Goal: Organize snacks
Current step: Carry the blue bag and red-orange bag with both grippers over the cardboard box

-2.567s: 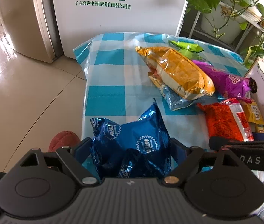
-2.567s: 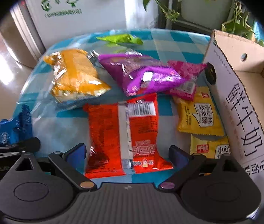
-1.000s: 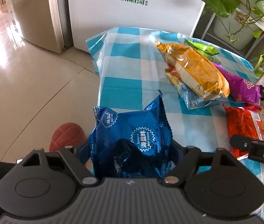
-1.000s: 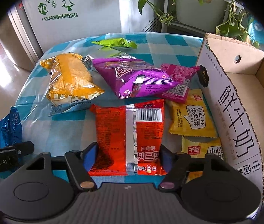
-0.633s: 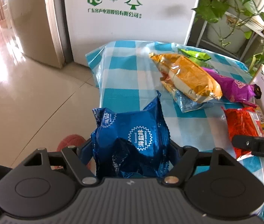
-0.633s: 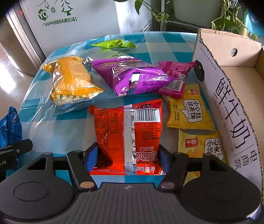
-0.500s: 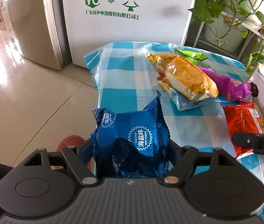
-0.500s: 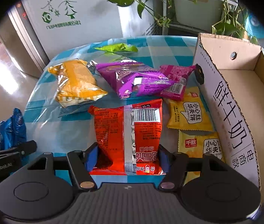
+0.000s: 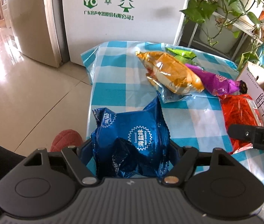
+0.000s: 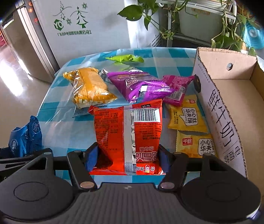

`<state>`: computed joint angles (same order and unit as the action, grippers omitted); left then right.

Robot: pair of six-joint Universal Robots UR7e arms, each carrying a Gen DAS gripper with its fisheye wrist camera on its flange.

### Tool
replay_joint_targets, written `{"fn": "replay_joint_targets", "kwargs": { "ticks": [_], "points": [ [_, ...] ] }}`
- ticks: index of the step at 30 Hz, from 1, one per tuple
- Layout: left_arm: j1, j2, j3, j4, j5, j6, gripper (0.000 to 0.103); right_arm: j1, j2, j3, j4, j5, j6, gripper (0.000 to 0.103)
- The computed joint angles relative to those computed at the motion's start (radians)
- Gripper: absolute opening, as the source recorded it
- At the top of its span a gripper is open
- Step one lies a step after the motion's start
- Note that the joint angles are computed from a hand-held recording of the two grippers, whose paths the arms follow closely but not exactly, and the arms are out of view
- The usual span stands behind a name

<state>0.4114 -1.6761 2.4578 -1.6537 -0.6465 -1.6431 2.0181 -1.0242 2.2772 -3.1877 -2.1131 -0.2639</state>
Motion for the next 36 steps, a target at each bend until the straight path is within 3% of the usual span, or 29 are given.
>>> {"fn": "replay_joint_targets", "kwargs": {
  "ticks": [10, 17, 25, 30, 36],
  "points": [
    [-0.061, 0.067, -0.064, 0.085, 0.015, -0.084, 0.077, -0.003, -0.072, 0.025, -0.01, 0.031, -0.021, 0.07],
    [-0.081, 0.118, -0.106, 0.02, 0.053, -0.025, 0.077, -0.01, -0.156, 0.043, -0.03, 0.075, -0.048, 0.071],
    [-0.081, 0.208, -0.15, -0.133, 0.078, 0.107, 0.077, -0.035, -0.258, 0.057, -0.067, 0.106, -0.068, 0.071],
    [-0.076, 0.281, -0.18, -0.289, 0.092, 0.225, 0.077, -0.059, -0.303, 0.052, -0.068, 0.105, -0.084, 0.071],
    [-0.059, 0.386, -0.22, -0.506, 0.088, 0.39, 0.077, -0.1, -0.346, 0.028, -0.033, 0.089, -0.046, 0.071]
  ]
}}
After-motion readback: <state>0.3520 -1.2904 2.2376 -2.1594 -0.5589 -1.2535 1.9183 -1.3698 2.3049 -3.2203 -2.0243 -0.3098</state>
